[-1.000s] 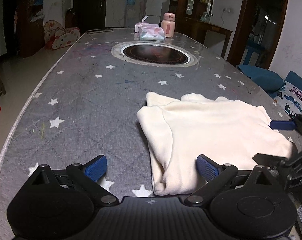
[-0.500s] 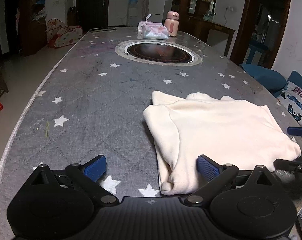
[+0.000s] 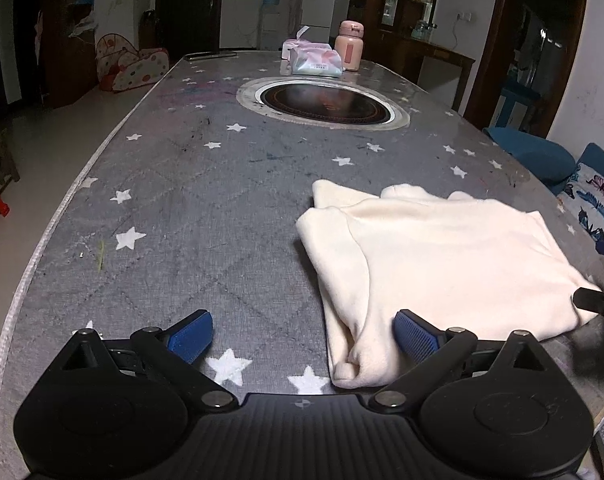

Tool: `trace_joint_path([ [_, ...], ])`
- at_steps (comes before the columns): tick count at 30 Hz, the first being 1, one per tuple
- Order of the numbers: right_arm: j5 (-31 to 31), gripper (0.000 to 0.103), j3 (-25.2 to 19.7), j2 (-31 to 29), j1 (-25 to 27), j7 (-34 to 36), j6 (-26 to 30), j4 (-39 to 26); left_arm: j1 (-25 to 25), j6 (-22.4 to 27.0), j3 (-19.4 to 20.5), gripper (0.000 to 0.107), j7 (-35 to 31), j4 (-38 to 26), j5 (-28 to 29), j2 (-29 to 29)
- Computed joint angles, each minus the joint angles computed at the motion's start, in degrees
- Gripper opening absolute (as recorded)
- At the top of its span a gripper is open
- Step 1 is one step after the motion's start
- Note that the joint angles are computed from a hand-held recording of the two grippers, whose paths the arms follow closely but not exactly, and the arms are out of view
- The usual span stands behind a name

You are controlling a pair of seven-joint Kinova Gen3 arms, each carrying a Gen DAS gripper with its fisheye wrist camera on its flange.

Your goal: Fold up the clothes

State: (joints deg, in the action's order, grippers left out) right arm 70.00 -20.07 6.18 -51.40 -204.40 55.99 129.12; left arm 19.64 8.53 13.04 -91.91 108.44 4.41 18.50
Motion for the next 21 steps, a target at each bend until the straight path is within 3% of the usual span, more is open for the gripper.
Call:
trace_joint_path([
  [3, 1.29, 0.102, -0.07, -1.56, 0.58, 3.67, -2.17, -0.82, -3.65, -1.24, 3.47, 0.099, -1.26, 0.70, 1.58, -0.73],
  [7, 3.15, 0.096, 0.29, -1.35, 2.21, 9.66, -8.36, -2.96, -3.75, -1.30, 2.34, 0.099, -0.04, 0.51, 2.55, -1.30],
  [15, 5.08, 0.084, 2.19, 2.55, 3.43, 21.04, -19.19, -8.59, -7.13, 0.47, 4.28, 0.098, 0.12, -0.41, 5.31, -1.29],
  [21, 1.76, 0.073, 4.62, 6.88, 2.96, 32.77, -24.70, -14.13, -6.34, 1.63, 3.30, 0.099, 0.18, -1.26, 5.77, -1.02],
])
